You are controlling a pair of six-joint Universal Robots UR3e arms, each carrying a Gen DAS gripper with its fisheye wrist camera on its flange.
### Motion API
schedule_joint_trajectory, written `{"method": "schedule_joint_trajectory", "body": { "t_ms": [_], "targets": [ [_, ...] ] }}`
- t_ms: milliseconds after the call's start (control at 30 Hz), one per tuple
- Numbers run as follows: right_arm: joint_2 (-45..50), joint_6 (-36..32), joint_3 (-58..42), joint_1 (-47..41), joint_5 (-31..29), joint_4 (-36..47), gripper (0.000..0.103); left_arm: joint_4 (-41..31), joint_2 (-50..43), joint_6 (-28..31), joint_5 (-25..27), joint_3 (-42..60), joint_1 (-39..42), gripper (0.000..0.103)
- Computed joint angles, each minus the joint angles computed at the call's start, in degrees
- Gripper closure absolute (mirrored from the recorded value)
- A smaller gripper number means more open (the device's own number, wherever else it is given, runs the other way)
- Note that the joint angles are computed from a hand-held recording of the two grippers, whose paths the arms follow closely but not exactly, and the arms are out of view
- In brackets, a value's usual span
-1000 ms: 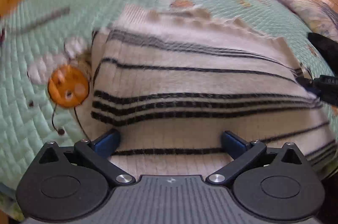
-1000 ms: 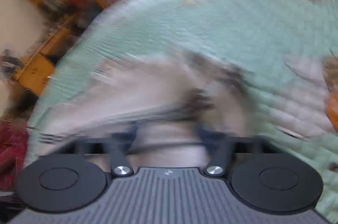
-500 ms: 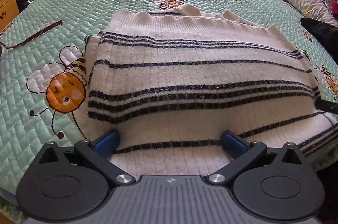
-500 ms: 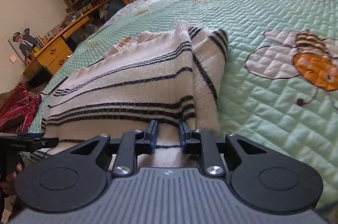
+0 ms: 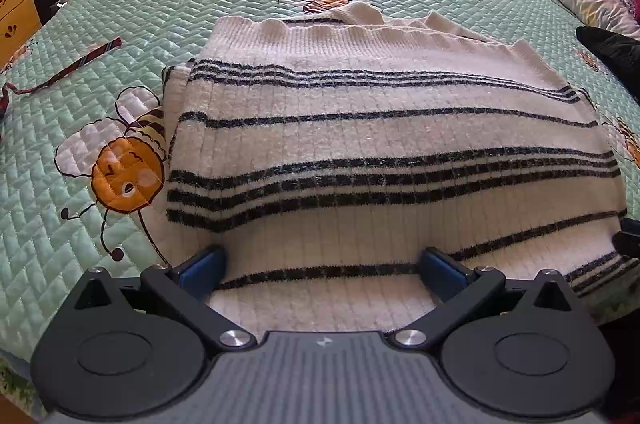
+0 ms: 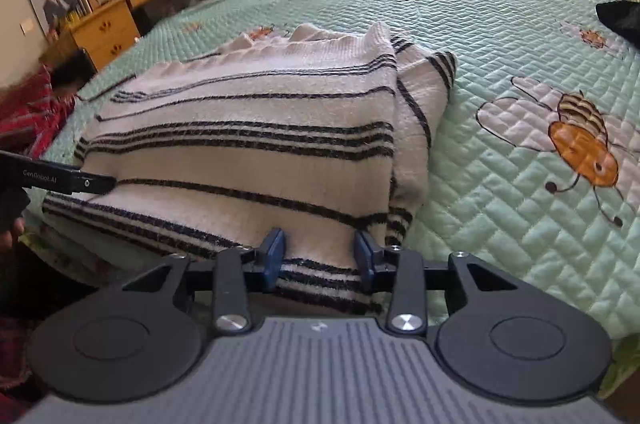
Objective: Fold clothes
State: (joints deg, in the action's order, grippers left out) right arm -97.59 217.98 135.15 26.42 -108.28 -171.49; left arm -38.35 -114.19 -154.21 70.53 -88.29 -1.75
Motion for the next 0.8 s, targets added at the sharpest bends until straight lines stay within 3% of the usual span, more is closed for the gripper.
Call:
{"method": "schedule_joint_trajectory", "body": {
  "t_ms": [233, 333, 433, 533, 700, 800],
  "targets": [
    [0.4, -3.6, -5.8, 2.1, -0.7, 1.2, 0.041, 1.2, 0.0, -0.2, 0.4, -0.7, -0.3, 0.000],
    [1.5, -1.1, -3.9, -0.5, 2.3, 5.0, 0.041, 1.3, 0.2, 0.1, 0.0, -1.0, 0.0, 0.000],
    [1.1, 0.2, -0.7, -1.1, 3.6, 1.0, 0.041, 1.2, 0.2, 0.3, -0.1, -0.9, 0.1, 0.000],
    [-1.9, -0.6, -2.8, -3.4, 6.3, 3.7, 0.041, 0.3, -0.1, -0.1, 0.4, 0.0, -0.3, 0.000],
    [-0.2, -4.0, -7.2, -10.4, 10.4, -3.6, 0.040, 0.7, 0.1, -0.7, 0.9, -0.3, -0.6, 0.000],
    [6.3, -3.6, -10.1, -16.4, 12.6, -10.9, 0.034, 0.4, 0.2, -0.4, 0.6, -0.4, -0.4, 0.000]
  ]
}}
